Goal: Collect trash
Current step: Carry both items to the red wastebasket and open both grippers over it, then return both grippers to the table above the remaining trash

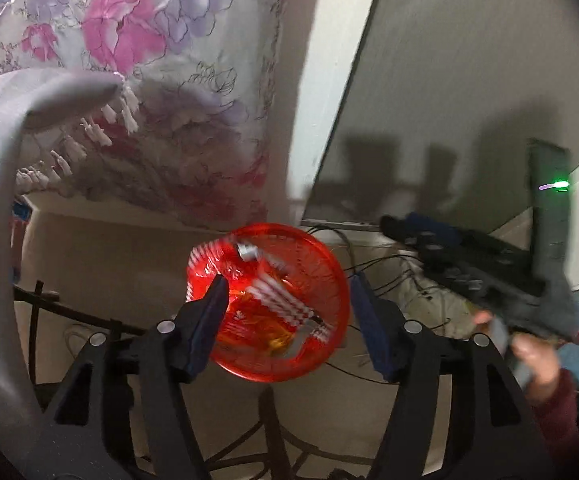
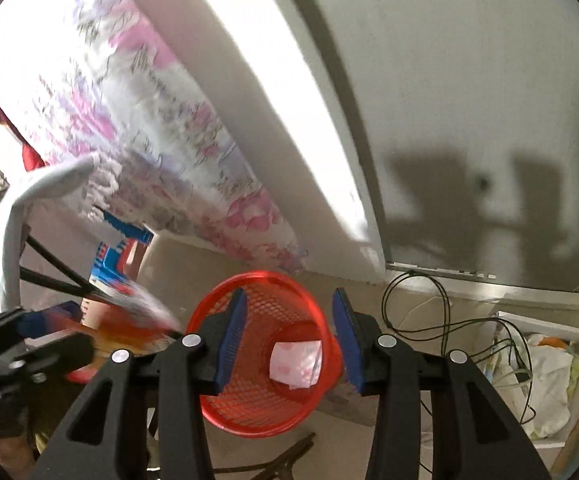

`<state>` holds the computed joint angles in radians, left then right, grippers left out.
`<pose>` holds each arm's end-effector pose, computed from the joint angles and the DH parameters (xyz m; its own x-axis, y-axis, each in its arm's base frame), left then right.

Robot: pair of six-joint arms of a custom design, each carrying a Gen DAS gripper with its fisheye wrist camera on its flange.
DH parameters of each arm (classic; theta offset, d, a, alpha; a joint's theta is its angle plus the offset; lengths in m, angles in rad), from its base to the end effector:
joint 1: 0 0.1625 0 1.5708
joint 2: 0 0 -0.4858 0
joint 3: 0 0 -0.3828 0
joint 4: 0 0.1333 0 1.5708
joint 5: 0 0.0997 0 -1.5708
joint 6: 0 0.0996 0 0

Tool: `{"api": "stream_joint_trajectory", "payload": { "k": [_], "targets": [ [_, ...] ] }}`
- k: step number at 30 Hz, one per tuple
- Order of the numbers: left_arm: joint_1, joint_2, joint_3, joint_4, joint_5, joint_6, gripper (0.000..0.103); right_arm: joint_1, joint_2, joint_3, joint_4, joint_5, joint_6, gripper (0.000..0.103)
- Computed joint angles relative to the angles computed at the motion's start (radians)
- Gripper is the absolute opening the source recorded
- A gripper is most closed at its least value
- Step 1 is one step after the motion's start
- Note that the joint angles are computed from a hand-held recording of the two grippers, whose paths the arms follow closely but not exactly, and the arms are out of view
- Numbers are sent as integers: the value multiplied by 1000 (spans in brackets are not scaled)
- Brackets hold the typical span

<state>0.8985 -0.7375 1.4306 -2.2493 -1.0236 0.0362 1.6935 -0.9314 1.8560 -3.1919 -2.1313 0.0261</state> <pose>-0.3238 -0.7040 0.1581 -0.6405 0.5658 -0.5194 0.6463 0.7623 0.0334 0.1594 -0.6363 0.2460 -0.8845 0.2546 0.3909 -0.0708 0.7549 -0.6520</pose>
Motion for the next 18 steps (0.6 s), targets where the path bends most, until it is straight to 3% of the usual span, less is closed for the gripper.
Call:
{"api": "stream_joint_trajectory", "payload": {
  "k": [3,10,18],
  "targets": [
    [-5,-8,17,-31,39,-5,79,-1,-9,14,-13,9,-7,44],
    [-45,-80,108,-143,125,20,85,33,-14,13,-43,12,-39,44],
    [-103,-186,208,-293,215,51,91,126,-11,-24,-76,13,-120,54]
  ]
}}
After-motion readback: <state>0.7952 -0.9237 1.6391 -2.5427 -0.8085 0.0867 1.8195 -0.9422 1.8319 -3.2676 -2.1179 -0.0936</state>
